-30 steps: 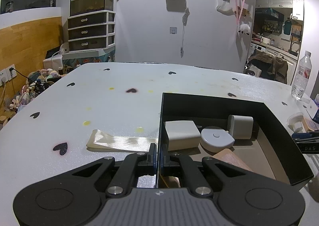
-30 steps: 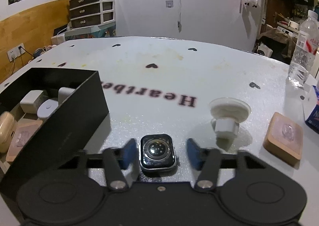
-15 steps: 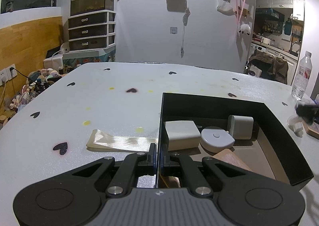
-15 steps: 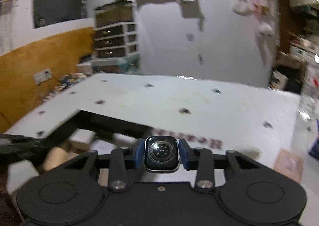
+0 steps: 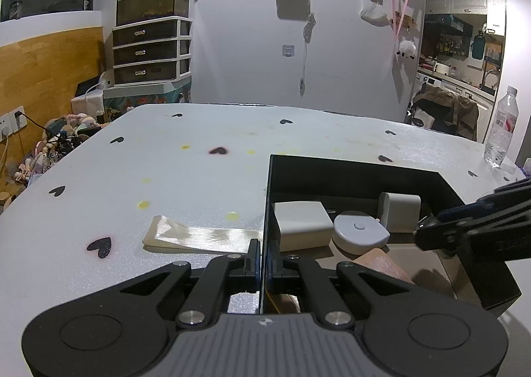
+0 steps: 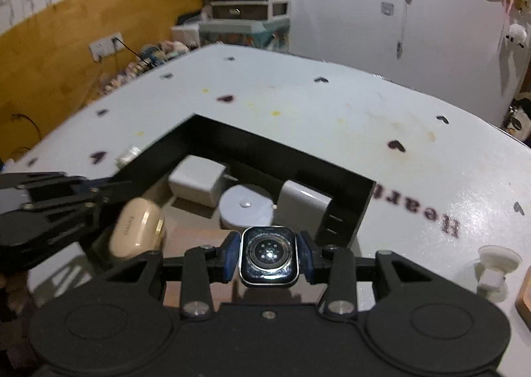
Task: Organize rigid objects
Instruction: 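Carry the smartwatch into the box onto the tan pad and release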
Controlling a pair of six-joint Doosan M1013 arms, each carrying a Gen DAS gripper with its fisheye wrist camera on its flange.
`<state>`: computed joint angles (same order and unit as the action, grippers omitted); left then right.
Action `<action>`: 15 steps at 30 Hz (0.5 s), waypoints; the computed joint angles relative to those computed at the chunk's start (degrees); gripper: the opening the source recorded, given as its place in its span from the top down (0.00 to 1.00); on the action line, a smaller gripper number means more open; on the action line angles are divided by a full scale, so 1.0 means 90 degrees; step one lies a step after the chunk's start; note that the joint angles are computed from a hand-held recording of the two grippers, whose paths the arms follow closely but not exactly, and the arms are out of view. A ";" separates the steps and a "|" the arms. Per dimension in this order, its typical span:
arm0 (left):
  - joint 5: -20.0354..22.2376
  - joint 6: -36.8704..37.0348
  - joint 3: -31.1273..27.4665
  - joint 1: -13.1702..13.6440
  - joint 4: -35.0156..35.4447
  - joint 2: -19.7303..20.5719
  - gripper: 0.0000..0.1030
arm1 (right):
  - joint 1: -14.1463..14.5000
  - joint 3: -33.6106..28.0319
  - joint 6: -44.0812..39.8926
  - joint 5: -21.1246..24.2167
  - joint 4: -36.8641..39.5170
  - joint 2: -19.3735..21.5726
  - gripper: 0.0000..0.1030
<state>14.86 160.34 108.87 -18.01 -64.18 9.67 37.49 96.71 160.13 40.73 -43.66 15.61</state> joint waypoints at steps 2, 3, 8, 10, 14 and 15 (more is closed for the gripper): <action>0.0018 0.0074 0.0003 0.0011 -0.0075 0.0006 0.97 | -0.0030 -0.0035 -0.0102 -0.0033 0.0109 0.0043 0.62; 0.0023 0.0097 0.0004 0.0013 -0.0099 0.0007 0.97 | -0.0040 -0.0063 -0.0152 -0.0024 0.0172 0.0062 0.62; 0.0044 0.0129 -0.0001 0.0021 -0.0145 0.0017 0.97 | -0.0092 -0.0222 -0.0367 0.0091 0.0510 0.0159 0.61; 0.0062 0.0131 -0.0006 0.0027 -0.0148 0.0020 0.97 | -0.0114 -0.0205 -0.0355 0.0014 0.0594 0.0128 0.61; 0.0074 0.0135 -0.0013 0.0031 -0.0150 0.0027 0.97 | -0.0088 -0.0143 -0.0194 -0.0027 0.0449 0.0054 0.59; 0.0071 0.0136 -0.0012 0.0031 -0.0156 0.0027 0.97 | -0.0085 -0.0128 -0.0179 -0.0035 0.0447 0.0036 0.59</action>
<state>15.50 161.56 108.75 -17.73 -65.58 9.92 36.72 95.56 158.51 40.42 -39.63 15.93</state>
